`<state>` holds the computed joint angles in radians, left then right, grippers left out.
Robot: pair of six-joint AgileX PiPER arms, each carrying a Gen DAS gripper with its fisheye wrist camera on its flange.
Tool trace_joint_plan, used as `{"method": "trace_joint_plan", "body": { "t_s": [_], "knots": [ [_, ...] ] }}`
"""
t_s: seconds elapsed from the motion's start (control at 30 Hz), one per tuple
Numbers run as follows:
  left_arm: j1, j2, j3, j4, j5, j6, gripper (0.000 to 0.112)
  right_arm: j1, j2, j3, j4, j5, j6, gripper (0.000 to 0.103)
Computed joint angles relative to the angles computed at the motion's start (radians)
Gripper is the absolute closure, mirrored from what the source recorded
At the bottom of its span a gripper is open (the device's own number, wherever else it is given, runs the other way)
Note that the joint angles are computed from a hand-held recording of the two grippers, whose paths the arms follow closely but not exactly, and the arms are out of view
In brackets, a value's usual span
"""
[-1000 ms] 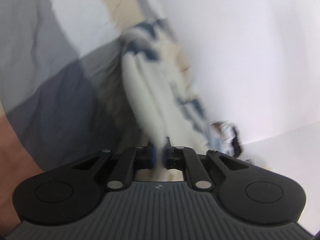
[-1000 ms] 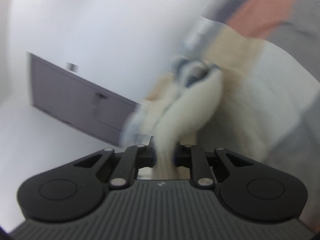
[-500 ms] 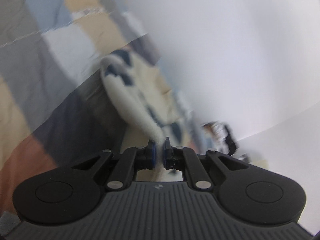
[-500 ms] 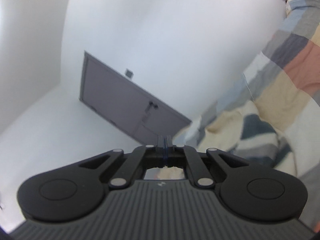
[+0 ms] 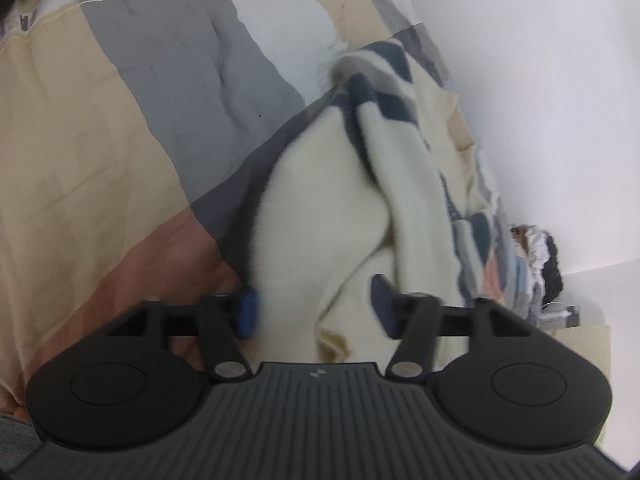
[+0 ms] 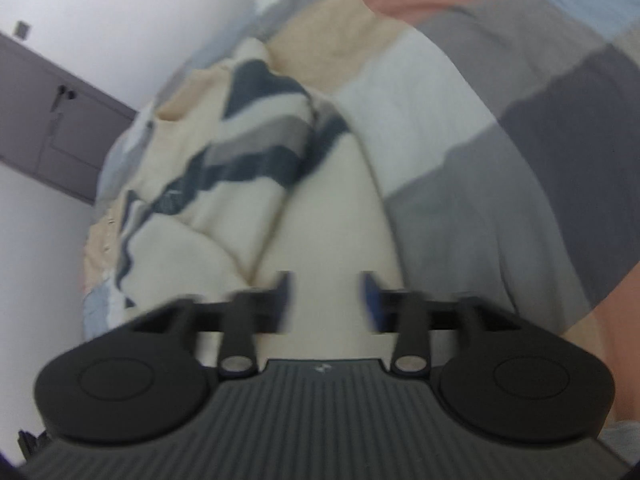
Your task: Fold large clothes
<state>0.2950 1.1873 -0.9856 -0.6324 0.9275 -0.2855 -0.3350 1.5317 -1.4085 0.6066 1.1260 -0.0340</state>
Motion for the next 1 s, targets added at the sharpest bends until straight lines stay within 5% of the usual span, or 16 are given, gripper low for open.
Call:
{"method": "trace_joint_plan", "body": {
  "t_s": [0.13, 0.33, 0.6, 0.77, 0.87, 0.9, 0.93, 1.0],
  "knots": [
    [-0.094, 0.052, -0.039, 0.158, -0.047, -0.134, 0.045, 0.059, 0.026, -0.024, -0.12, -0.023, 0.081, 0.039],
    [-0.113, 0.129, -0.025, 0.199, -0.079, -0.201, 0.045, 0.065, 0.157, -0.052, -0.151, -0.016, 0.211, 0.038],
    [-0.125, 0.165, -0.03, 0.185, -0.091, -0.172, 0.045, 0.052, 0.085, 0.052, 0.065, 0.065, -0.061, 0.034],
    [-0.169, 0.205, -0.041, 0.204, -0.095, -0.178, 0.039, 0.151, 0.01, 0.145, 0.012, 0.078, -0.095, 0.035],
    [-0.198, 0.212, -0.039, 0.227, -0.114, -0.187, 0.038, 0.166, -0.023, 0.175, 0.003, 0.051, -0.093, 0.053],
    [-0.197, 0.209, -0.037, 0.217, -0.116, -0.172, 0.04, 0.158, -0.027, 0.183, 0.011, 0.041, -0.09, 0.069],
    [-0.192, 0.201, -0.028, 0.203, -0.121, -0.153, 0.05, 0.15, -0.034, 0.19, 0.017, 0.035, -0.085, 0.079],
    [-0.18, 0.184, -0.01, 0.144, -0.134, -0.107, 0.078, 0.134, -0.049, 0.19, 0.042, 0.028, -0.098, 0.082]
  ]
}}
